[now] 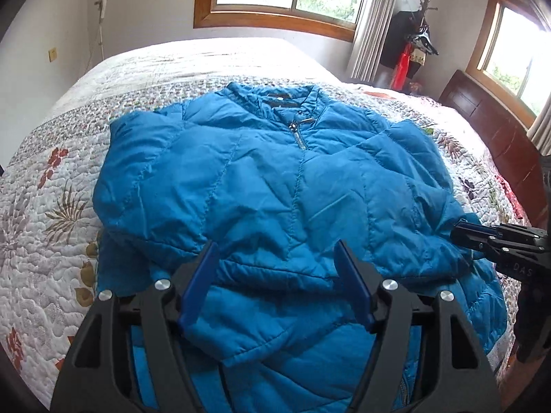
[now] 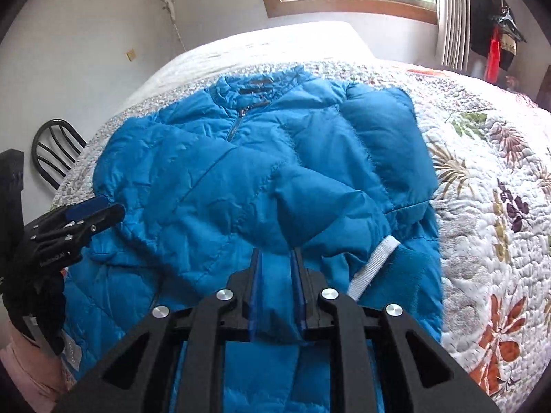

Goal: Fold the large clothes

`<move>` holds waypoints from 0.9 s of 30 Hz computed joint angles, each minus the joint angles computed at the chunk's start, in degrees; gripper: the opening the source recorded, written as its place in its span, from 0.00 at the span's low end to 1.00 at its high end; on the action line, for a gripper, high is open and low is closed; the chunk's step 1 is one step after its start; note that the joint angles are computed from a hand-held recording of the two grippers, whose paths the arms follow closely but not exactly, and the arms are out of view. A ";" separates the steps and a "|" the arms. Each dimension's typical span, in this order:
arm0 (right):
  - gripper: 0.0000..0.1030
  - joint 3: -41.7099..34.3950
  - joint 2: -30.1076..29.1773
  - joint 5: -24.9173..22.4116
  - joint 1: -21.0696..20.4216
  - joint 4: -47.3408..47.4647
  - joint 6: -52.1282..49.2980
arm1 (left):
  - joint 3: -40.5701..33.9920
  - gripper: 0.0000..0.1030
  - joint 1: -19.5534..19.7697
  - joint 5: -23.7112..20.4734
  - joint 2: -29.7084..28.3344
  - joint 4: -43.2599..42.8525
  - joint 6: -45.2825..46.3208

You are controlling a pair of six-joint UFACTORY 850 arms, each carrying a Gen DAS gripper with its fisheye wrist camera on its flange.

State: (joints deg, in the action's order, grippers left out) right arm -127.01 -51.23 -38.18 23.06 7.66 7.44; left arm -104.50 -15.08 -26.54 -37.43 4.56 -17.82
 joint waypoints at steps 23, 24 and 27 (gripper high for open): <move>0.18 3.55 -0.14 1.77 -2.32 2.00 0.15 | -6.15 0.67 -0.67 -5.63 -5.83 0.62 0.99; 0.23 6.42 1.92 3.65 -2.18 1.19 0.87 | -5.14 0.67 -0.73 -5.75 -4.80 1.18 0.29; 0.43 18.67 10.69 12.18 -1.42 -2.07 1.49 | 5.09 0.77 -0.46 0.13 3.50 1.08 -0.48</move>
